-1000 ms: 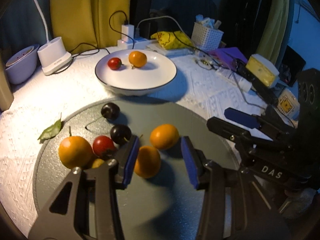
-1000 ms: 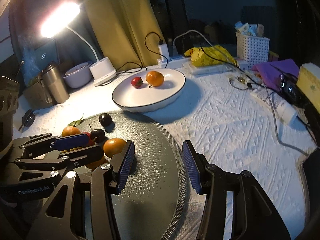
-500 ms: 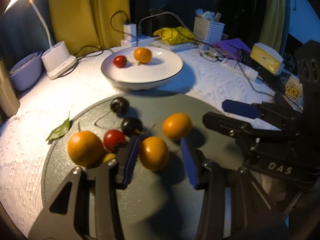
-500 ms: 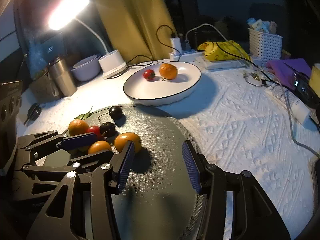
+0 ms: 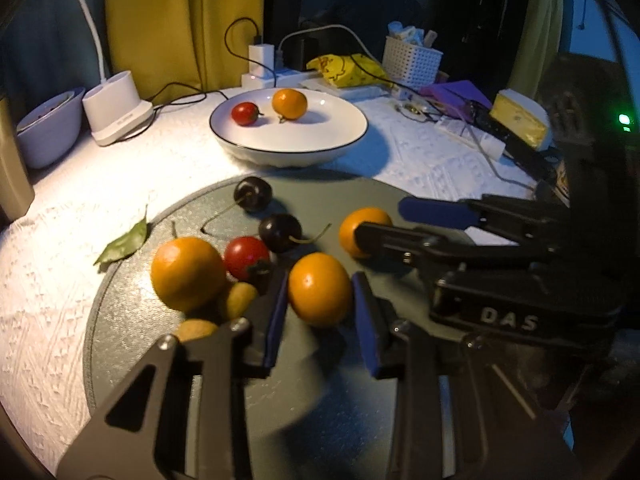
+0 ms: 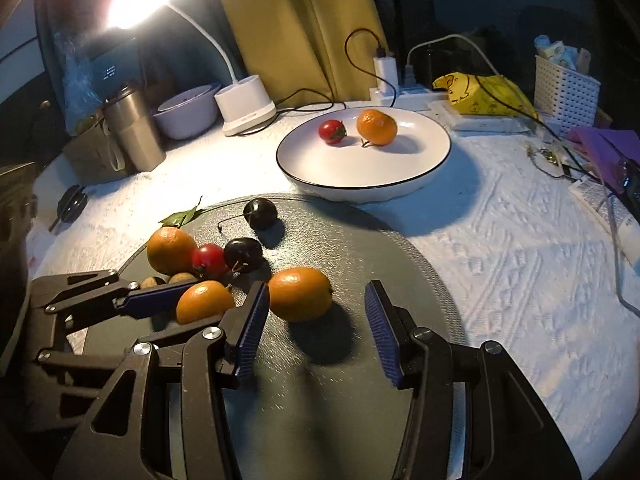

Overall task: Organize fruits
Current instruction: 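Grasp an orange with the right tool while the left tool grasps another orange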

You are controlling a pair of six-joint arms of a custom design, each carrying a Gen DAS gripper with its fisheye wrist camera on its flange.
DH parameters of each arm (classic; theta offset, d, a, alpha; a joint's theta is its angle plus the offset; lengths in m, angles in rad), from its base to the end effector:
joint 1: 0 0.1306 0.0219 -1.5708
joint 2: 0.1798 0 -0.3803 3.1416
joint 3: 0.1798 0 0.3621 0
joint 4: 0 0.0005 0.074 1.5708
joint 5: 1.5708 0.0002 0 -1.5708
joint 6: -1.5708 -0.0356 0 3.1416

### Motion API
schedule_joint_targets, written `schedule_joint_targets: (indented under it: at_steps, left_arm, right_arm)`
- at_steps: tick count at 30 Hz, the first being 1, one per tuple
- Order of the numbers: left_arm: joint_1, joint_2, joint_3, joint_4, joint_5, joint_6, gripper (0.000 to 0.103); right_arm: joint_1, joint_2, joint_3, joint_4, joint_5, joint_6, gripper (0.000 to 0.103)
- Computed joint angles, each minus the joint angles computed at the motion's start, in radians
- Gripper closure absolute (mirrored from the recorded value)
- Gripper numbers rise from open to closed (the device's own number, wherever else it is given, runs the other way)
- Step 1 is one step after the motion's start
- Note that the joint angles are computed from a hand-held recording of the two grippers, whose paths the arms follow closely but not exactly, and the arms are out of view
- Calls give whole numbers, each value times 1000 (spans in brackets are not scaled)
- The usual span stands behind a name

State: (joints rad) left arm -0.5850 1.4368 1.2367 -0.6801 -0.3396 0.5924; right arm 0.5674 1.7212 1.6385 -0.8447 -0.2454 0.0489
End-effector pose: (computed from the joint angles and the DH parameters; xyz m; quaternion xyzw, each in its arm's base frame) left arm 0.3919 -0.2460 0.3555 -0.0606 0.9272 -0.0530 0.3657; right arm 0.4772 0.3138 0.3735 -0.3224 0.8855 0.1927 0.2735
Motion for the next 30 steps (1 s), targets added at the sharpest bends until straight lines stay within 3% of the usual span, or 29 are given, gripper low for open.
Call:
schedule_joint_targets:
  at_steps: [9, 12, 30]
  left_arm:
    - [22, -57, -44, 28, 0, -6, 70]
    - [29, -67, -49, 36, 1, -14, 70]
    - [82, -68, 3, 49, 10, -105, 70]
  right_arm:
    - [24, 46, 52, -62, 29, 2, 51]
    - [28, 52, 60, -68, 33, 9, 62]
    - [31, 68, 142, -73, 69, 15, 62]
